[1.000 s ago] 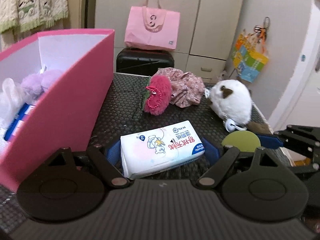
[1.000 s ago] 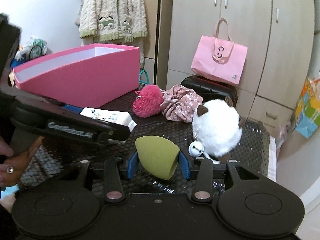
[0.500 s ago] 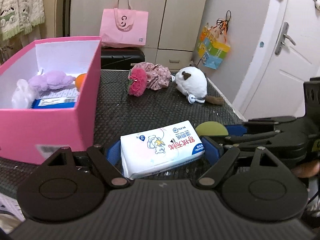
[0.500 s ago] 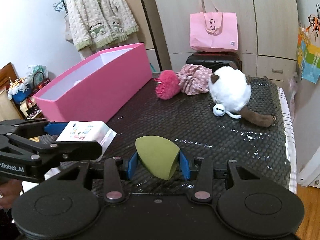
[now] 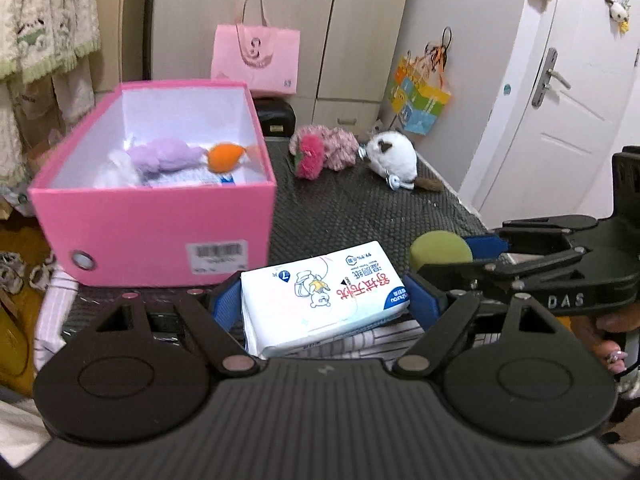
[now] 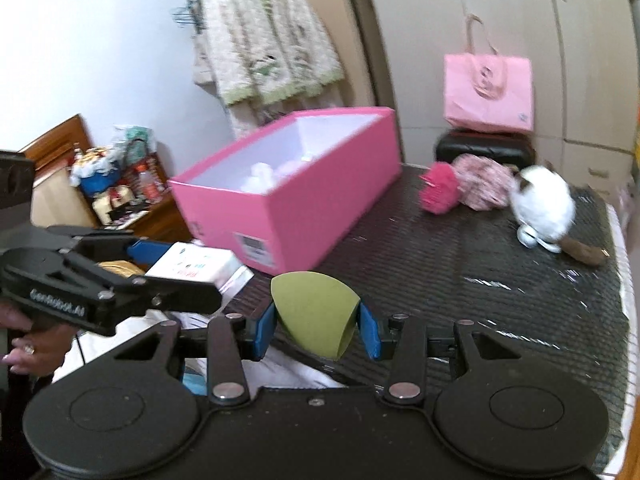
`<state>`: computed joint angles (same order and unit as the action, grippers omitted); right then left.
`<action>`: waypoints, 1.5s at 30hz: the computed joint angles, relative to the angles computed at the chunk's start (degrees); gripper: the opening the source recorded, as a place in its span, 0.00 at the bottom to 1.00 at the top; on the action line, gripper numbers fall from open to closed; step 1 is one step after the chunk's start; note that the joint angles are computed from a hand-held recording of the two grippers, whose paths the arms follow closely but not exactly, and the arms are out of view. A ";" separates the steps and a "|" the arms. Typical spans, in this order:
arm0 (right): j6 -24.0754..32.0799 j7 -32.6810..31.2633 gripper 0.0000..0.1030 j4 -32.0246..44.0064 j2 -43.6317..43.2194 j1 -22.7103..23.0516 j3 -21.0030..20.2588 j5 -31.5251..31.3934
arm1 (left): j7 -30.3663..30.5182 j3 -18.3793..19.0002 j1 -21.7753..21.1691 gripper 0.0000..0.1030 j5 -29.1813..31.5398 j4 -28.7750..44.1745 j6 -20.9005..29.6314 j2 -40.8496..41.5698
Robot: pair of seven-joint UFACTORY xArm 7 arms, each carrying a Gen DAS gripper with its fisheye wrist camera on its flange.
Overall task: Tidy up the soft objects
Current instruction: 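Carry the wipes pack in the left gripper over the box while the right gripper carries the sponge, then open both grippers to drop the wipes pack and sponge into the box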
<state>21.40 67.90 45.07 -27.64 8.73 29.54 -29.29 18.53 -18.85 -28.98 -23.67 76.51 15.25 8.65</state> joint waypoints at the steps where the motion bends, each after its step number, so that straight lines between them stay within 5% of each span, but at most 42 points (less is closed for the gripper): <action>1: -0.38 0.20 0.48 1.08 0.74 -0.60 0.90 -0.91 | 1.07 -0.18 0.47 0.80 -0.87 -0.38 -0.20 -0.62; 8: -1.54 4.11 0.48 10.46 8.14 -4.83 6.33 -11.29 | 4.84 1.38 1.65 0.80 -4.10 -1.97 -2.88 -3.85; 13: 3.60 12.51 0.48 18.07 13.80 -8.96 11.32 -26.24 | 5.62 2.06 2.60 0.80 -5.34 0.11 -4.06 -2.83; 18: 14.08 17.05 0.48 25.82 21.47 -8.42 13.34 -36.54 | -2.44 4.46 1.73 0.80 4.64 1.88 -10.11 0.34; 23: 16.78 18.86 0.48 30.98 27.17 -5.44 10.76 -40.65 | -9.44 4.90 2.48 0.80 11.16 4.59 -13.84 4.09; 28: 22.15 18.79 0.49 35.80 32.29 -1.12 7.77 -44.75 | -21.03 15.44 -5.31 0.80 22.69 10.35 -15.01 9.27; 35: 18.64 15.57 0.49 41.42 38.45 0.68 1.36 -40.98 | -19.49 8.18 0.99 0.80 23.87 24.87 -6.67 19.17; 42: 17.46 10.44 0.51 47.26 44.88 3.50 -3.79 -35.61 | -19.17 8.68 0.60 0.81 22.94 38.83 3.99 28.23; 45: 16.20 9.72 0.59 48.86 46.57 4.45 -6.04 -33.83 | -21.20 10.50 -0.37 0.82 23.22 40.85 4.09 29.77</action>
